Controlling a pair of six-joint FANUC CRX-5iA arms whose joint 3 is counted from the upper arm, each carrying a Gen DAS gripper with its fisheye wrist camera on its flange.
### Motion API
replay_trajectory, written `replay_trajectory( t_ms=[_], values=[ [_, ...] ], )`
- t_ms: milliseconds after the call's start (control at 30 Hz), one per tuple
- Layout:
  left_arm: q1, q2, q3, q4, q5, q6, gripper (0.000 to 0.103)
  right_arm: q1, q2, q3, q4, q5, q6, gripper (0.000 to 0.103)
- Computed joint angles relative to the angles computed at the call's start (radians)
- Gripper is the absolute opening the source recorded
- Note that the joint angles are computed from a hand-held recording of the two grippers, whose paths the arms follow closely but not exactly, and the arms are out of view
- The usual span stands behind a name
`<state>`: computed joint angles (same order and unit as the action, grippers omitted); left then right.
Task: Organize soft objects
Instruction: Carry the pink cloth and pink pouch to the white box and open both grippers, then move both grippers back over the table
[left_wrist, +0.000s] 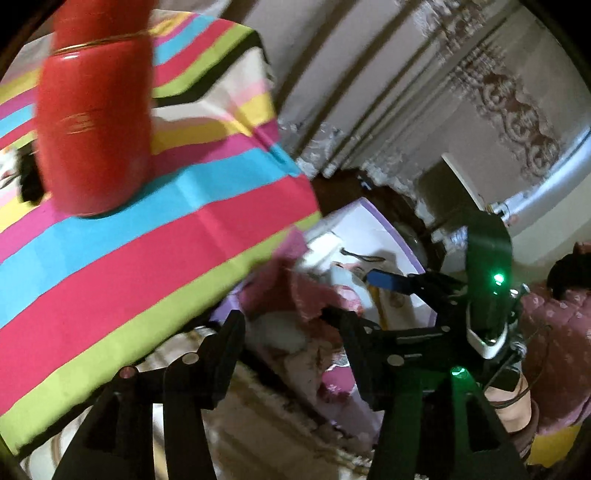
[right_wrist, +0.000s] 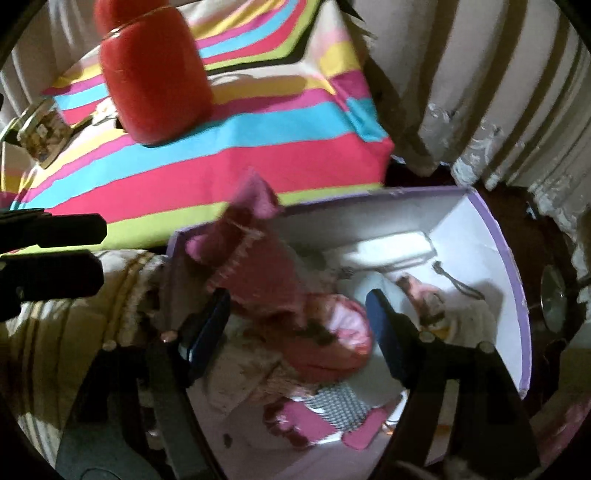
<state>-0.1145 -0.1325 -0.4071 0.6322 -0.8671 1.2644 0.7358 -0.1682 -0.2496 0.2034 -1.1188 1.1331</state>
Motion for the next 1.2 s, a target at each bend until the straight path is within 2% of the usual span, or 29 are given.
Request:
replay_trajectory(
  t_ms=[233, 500, 700, 867, 1067, 1200],
  values=[
    [0.140, -0.122, -0.086, -0.025, 0.005, 0.042, 0.055, 0.064, 0.015, 0.056, -0.063, 0.021, 0.053, 0.080],
    [0.293, -0.222, -0.165, -0.021, -0.012, 0.041, 0.055, 0.137, 0.047, 0.105, -0.040, 0.025, 0.056, 0.080],
    [0.372, -0.269, -0.200, 0.003, -0.025, 0.022, 0.055, 0.169, 0.077, 0.158, -0.067, 0.022, 0.082, 0.080],
    [0.427, -0.279, -0.250, 0.116, -0.052, -0.047, 0.055, 0.200, 0.102, 0.187, -0.076, 0.032, 0.106, 0.080],
    [0.476, -0.293, -0.243, 0.098, -0.048, -0.041, 0.055, 0.211, 0.121, 0.214, -0.075, 0.032, 0.111, 0.080],
    [0.525, -0.304, -0.237, 0.082, -0.056, -0.035, 0.055, 0.205, 0.163, 0.268, -0.124, 0.031, 0.149, 0.080]
  ],
)
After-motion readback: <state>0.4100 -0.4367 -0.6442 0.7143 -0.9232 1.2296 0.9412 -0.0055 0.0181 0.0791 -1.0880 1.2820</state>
